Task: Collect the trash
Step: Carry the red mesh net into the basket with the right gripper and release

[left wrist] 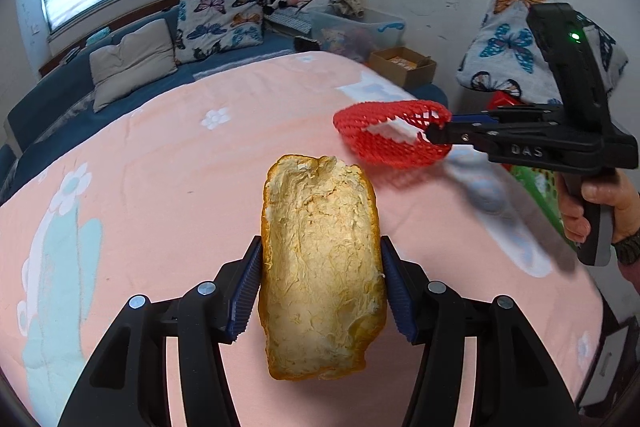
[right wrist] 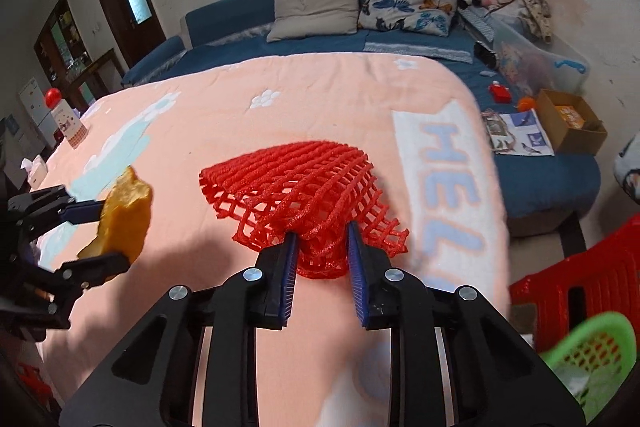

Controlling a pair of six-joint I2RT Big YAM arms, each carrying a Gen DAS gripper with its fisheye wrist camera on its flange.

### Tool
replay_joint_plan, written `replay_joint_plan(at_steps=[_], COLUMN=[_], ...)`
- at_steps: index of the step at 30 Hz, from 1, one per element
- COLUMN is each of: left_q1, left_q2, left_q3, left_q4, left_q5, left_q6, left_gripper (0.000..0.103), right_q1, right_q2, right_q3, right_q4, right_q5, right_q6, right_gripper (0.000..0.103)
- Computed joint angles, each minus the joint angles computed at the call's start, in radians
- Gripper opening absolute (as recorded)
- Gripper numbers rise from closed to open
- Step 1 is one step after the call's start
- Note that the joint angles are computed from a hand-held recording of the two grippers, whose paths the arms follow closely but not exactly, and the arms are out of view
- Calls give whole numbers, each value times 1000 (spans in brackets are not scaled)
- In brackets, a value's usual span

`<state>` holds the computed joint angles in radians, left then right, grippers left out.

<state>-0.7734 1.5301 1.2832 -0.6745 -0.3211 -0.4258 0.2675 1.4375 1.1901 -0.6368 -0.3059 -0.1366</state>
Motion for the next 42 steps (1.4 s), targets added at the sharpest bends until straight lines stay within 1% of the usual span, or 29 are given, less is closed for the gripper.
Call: replay_joint_plan(at_steps=[6,10,15,21,23,24,27,28,29,30,31,32,34,35,37,42], left_q1=[-56,-99,-146,-190,-206,-210,-229,-235,-239,-243,-248,-250,-256,-257,-260,-265], left_q2=[30,62,103,169,202,213,257,271,285,296,312,323,349,358,381,434], left_q3=[49,96,161,255,300,315,378,398,419,435,460,475,516,530,567,647], left_q4=[-4,-11,-21,-31,-41,-45,-60,-65,-71,-76,-84,-88,-101,-104,-116,-149], left_q5=[4,2,2,22,30,33,41,45,49,50,54,57,62,64,73,84], left_q6=[-11,-9,0,16,24,26,38,42,46,48,53,56,62,64,68,75], left_gripper=[55,54,54,54,54,54,54,54,54,54,54,54,54,54,54,55], right_q1=[-77,-143,-269,-421,-490,-490,-551,-563,-581,-600,-612,-624,-633,-642,-649,-692], right_q2=[-134,-227,-326,-379,-388,-388,-381,-377,-370,-369,-364,-359,-358,-356,-357,-369], right_q3=[-100,-154,-201,-228,-239,-239,-247,-248,-249,-253,-255,-256,-261,-263,-267,-274], right_q4=[-17,-47,-101,-145,-154,-154,-154,-156,-159,-159,-158,-158,-155,-157,-158,-168], right_q5=[-46,-65,-84,-80,-51,-51,-38,-37,-30,-35,-35,-30,-14,-10,10,-20], right_q6=[-11,-36,-86,-152,-184,-184,-203,-206,-207,-214,-216,-221,-220,-227,-233,-246], right_gripper=[23,23,23,23,24,25,25,29,36,38,44,52,60,62,63,68])
